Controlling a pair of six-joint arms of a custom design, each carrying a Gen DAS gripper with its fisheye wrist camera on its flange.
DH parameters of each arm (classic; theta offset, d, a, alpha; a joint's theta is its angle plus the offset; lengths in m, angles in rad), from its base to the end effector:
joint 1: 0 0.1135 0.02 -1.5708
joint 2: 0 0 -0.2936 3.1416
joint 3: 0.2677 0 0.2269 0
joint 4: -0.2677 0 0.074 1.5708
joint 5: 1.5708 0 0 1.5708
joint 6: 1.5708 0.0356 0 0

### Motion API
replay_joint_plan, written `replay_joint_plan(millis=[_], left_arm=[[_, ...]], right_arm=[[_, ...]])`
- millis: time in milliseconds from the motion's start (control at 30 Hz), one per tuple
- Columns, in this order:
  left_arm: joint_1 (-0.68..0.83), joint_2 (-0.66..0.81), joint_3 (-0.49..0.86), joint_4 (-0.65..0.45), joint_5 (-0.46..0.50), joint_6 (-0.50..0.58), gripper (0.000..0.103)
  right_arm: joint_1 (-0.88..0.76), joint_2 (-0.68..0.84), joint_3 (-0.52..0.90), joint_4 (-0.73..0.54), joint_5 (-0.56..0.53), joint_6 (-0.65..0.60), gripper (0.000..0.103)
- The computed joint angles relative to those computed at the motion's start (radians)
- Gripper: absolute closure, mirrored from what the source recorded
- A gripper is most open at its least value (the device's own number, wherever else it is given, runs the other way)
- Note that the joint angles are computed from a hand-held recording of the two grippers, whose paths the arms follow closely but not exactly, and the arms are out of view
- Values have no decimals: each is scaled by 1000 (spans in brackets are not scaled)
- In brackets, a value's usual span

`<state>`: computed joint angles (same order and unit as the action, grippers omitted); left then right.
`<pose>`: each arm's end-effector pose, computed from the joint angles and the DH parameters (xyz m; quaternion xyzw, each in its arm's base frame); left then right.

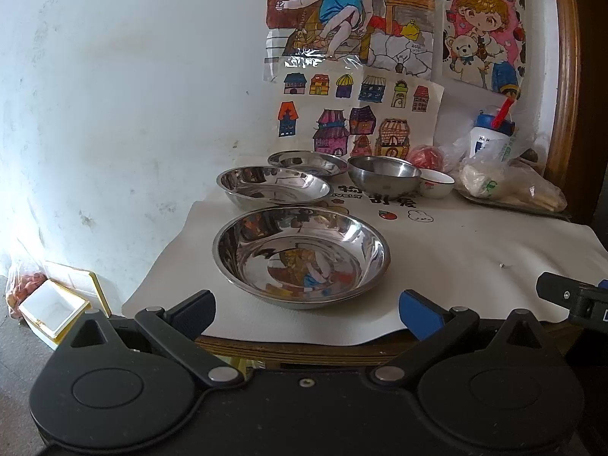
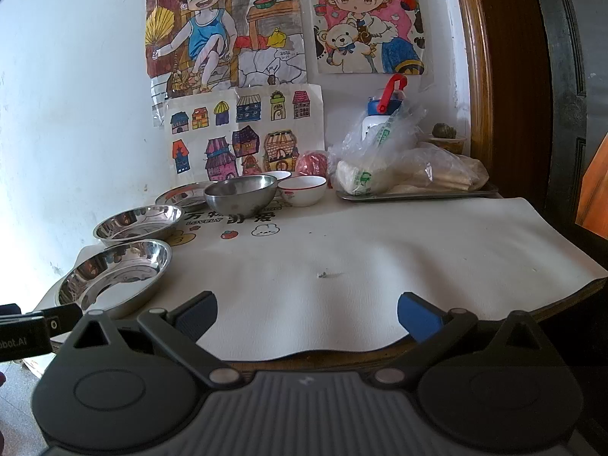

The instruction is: Organize plates and bowls

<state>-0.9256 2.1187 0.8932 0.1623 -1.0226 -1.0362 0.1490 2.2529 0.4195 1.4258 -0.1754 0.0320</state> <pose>0.2338 -0.2601 0.0977 -0.1693 0.8361 0.0815 0.5154 0.3021 0.0516 0.0713 -0.0967 0.8281 0.1223 0.5384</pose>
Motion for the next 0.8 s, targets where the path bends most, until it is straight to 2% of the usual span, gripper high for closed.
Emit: replay_joint_plan(millis=[800], left_arm=[[-4, 0, -1, 8, -5, 8, 1]], right_arm=[[-5, 6, 0, 5, -5, -2, 0]])
